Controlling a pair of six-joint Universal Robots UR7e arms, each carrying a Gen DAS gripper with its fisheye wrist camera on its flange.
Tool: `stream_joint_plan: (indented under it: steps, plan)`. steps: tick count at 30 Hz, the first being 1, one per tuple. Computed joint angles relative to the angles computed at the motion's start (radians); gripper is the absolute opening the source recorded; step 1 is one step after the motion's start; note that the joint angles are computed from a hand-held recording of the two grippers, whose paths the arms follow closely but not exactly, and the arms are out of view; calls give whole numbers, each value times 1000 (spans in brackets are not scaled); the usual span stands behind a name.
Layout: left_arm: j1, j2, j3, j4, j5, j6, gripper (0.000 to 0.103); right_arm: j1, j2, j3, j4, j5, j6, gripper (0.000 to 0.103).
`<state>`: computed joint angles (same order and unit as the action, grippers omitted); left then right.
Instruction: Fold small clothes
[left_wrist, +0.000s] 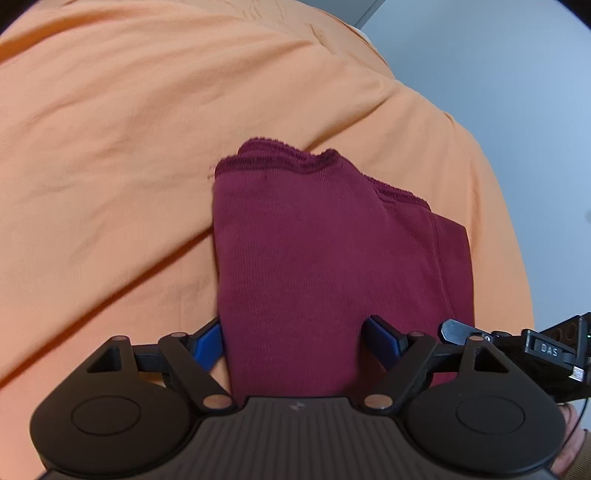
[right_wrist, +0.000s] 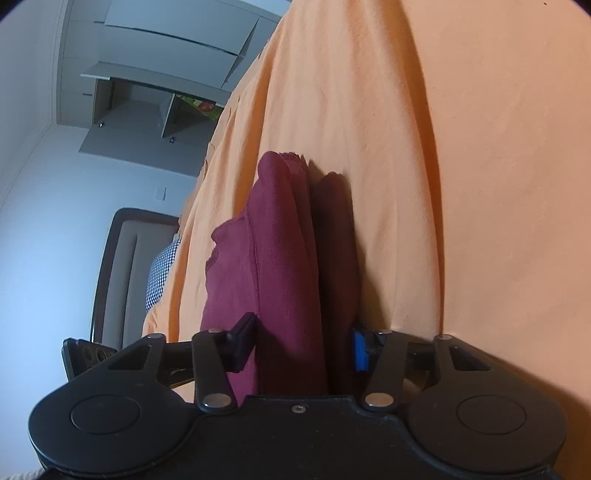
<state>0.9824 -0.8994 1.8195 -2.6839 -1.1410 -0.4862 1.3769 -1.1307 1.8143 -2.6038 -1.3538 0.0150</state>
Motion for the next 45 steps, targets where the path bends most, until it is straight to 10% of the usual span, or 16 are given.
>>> stream_joint_plan:
  steps: [10, 20, 45]
  plan:
    - [13, -25, 31, -16, -58, -26, 70, 12, 8, -30, 57, -23, -31, 50]
    - [-31, -25, 33, -30, 8, -8, 29, 70, 6, -30, 42, -127, -87, 30]
    - [-312, -347, 147, 215, 149, -205, 28, 256, -219, 6, 116, -143, -51, 28]
